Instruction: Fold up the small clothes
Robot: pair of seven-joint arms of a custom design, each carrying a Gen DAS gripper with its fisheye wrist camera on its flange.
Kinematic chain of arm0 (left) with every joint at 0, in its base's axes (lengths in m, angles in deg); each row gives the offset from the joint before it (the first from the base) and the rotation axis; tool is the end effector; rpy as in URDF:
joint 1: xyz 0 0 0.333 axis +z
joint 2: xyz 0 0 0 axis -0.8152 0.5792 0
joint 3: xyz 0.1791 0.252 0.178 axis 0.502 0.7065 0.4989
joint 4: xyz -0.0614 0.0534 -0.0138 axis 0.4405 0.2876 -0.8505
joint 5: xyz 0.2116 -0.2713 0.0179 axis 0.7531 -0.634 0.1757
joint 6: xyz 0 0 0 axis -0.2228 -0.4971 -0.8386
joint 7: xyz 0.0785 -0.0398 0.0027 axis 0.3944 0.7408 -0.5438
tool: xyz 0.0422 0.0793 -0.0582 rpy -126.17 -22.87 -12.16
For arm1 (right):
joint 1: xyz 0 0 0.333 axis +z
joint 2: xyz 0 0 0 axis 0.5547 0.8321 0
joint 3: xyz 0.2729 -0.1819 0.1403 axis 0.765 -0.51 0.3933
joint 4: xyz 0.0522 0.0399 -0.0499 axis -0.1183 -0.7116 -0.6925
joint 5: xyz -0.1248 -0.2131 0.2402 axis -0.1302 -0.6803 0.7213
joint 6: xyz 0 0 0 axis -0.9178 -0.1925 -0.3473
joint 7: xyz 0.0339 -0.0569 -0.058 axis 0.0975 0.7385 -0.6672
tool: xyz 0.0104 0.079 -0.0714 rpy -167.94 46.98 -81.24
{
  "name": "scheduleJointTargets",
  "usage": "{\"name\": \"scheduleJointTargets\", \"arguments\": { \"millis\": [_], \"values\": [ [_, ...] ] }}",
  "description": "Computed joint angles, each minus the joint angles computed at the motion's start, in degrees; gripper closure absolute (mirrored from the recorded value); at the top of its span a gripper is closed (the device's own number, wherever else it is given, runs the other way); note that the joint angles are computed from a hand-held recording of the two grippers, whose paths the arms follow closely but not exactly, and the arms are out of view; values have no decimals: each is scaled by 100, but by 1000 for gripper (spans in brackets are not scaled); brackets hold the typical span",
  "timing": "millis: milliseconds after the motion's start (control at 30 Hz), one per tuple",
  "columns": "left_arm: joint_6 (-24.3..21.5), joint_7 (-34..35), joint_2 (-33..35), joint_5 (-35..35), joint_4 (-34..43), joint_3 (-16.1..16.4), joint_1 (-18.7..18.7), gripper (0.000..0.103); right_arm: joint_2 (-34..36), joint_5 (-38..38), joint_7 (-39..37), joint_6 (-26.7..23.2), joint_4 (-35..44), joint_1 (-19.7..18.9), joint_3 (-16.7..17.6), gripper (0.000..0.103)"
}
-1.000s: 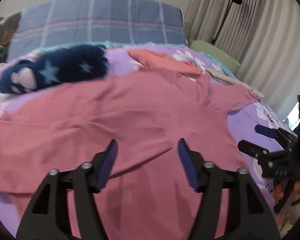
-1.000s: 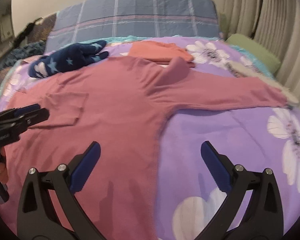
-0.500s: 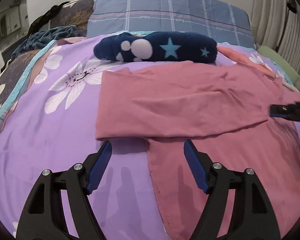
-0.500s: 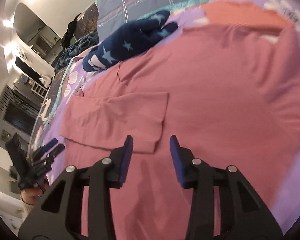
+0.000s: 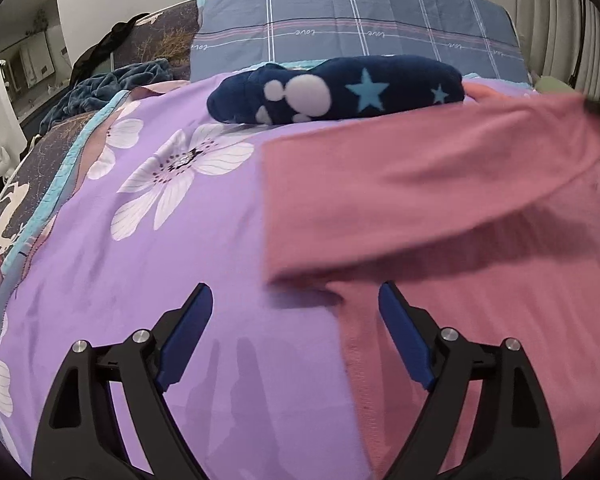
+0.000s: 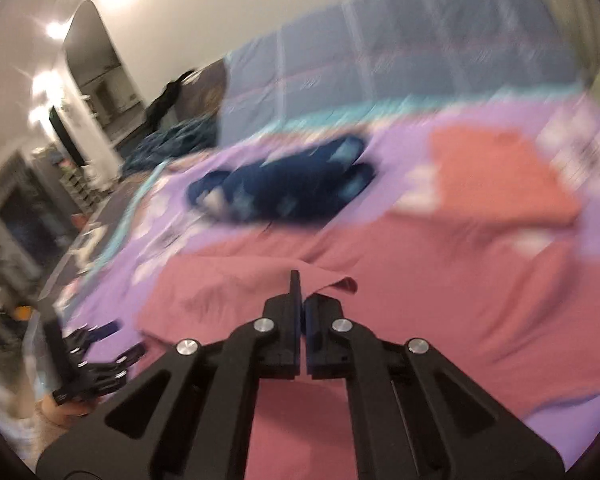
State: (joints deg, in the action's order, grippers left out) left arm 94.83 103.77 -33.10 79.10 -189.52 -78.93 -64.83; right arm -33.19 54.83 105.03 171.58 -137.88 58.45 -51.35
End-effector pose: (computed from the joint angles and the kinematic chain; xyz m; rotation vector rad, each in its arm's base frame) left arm 0.6716 -0.1416 0.4517 -1.5480 1.9920 -0.6711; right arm 0.6821 0.2974 0.5317 -1.5465 1.6350 -0.4496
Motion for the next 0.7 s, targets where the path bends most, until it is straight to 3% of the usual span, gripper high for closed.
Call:
{"name": "scheduleJointTargets", "arguments": {
  "millis": [67,133,200,267,300,433,500,533,600,633,700],
  "values": [
    [9,13,47,-70,46,-59,44,18,43,-107,-4,-468,213,-14,-163,97],
    [-59,224,150,-330,167,-366,267,18,214,184,-137,-1059,437,-336,112,91],
    [-306,223,270,-415,375,-327,198,18,371,297,-8,-1305,516,-397,107,81],
    [-434,220,347,-376,506,-243,114,18,316,181,428,-1219,230,-264,-142,64],
    [-464,205,360,-354,533,-211,83,18,221,214,540,-940,-55,-301,-115,61],
    [-493,-8,388,-160,593,41,-95,18,186,364,249,-869,-227,-521,214,56],
    [-492,-68,403,-143,597,20,-67,18,162,480,21,-831,-330,-639,382,56],
    [-483,-146,414,-95,595,74,-107,16,232,676,-215,-776,-299,-805,621,56],
    [-510,-373,432,85,624,265,-256,11,290,861,-379,-717,-267,-842,705,70],
    [-528,-417,437,143,643,279,-265,11,368,798,-307,-800,-129,-708,544,99],
    [-506,-586,417,323,625,390,-345,11,407,638,-96,-1039,100,-467,251,101]
  ]
}}
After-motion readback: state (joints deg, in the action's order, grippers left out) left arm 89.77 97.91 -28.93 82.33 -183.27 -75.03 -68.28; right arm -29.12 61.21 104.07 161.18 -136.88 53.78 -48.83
